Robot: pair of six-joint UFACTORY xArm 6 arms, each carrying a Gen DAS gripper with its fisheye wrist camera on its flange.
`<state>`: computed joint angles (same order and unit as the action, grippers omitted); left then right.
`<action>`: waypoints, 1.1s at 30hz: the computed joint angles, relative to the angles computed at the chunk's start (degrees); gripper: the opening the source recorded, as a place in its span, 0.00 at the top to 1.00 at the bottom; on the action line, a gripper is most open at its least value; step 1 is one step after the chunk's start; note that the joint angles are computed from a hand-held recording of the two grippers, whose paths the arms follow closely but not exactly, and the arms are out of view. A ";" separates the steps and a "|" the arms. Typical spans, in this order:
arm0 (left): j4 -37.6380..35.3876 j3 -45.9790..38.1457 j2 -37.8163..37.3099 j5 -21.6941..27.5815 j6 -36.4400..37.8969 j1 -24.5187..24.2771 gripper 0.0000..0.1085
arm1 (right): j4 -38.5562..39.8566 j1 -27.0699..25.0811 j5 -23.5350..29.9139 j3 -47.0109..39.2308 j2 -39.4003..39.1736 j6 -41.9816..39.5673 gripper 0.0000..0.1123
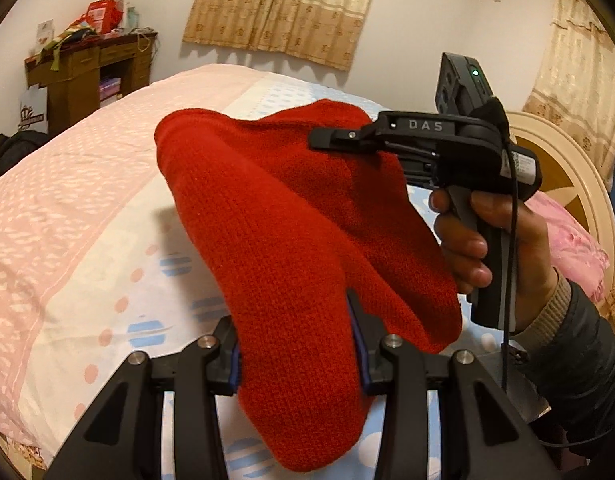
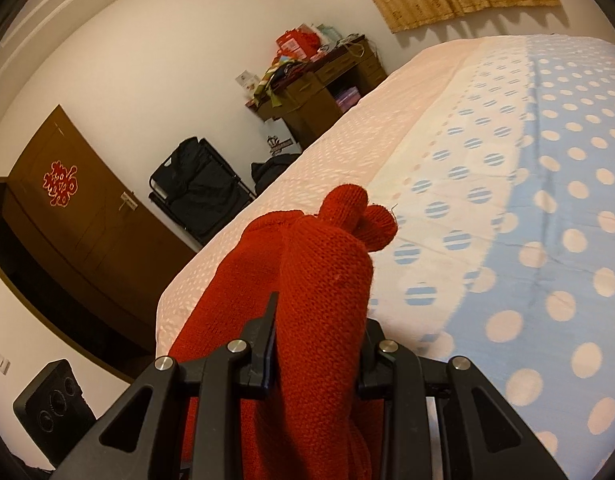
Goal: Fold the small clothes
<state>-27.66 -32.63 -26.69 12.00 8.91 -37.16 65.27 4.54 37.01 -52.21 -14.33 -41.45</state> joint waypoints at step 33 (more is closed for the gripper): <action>1.39 6.64 -2.61 -2.35 -5.80 2.32 0.61 | -4.51 6.17 0.52 -12.12 15.95 4.11 0.74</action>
